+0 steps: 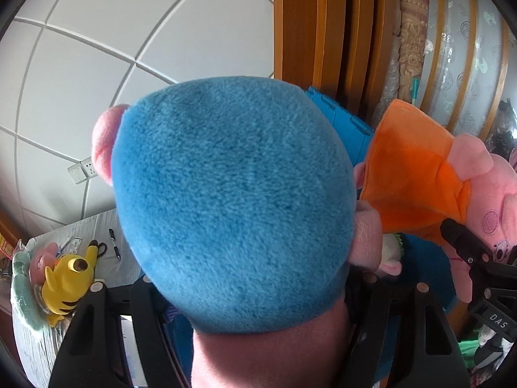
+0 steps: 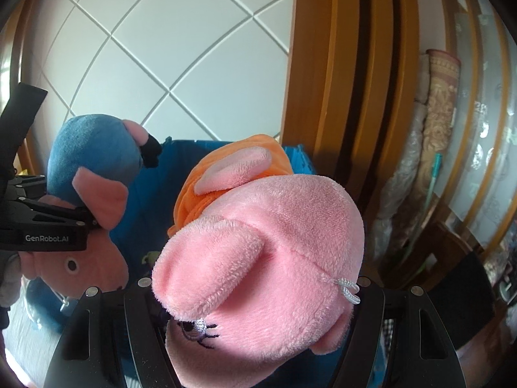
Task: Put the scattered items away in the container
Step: 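Carry the blue-shirted pig with the left gripper while the right gripper carries the orange-shirted pig to the crate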
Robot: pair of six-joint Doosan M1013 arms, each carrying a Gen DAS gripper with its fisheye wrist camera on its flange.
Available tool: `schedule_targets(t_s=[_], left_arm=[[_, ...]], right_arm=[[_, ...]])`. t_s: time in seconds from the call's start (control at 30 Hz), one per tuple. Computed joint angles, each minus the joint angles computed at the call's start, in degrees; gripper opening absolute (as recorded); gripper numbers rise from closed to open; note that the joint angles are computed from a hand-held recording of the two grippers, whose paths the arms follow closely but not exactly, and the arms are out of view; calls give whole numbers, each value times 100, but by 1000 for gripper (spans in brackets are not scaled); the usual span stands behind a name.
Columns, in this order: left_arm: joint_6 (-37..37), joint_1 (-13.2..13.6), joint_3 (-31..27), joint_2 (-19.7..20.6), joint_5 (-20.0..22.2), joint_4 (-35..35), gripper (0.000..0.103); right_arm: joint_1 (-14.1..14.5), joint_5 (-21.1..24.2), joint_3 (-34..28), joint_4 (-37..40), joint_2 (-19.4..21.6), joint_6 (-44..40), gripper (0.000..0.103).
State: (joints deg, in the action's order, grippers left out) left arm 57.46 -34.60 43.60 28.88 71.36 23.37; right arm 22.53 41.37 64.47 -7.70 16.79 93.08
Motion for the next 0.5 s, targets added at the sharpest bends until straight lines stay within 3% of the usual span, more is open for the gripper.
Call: schedule_targets(t_s=[0.17, 0.3, 0.5], left_arm=[[228, 62, -902, 589, 669, -27, 72], [368, 112, -1449, 929, 963, -166, 72], [415, 254, -1347, 902, 1005, -362, 72]], right_arm=[[-96, 230, -354, 269, 300, -308, 72], [-153, 440, -621, 506, 518, -464, 72], [-209, 861, -1154, 620, 881, -554, 72]])
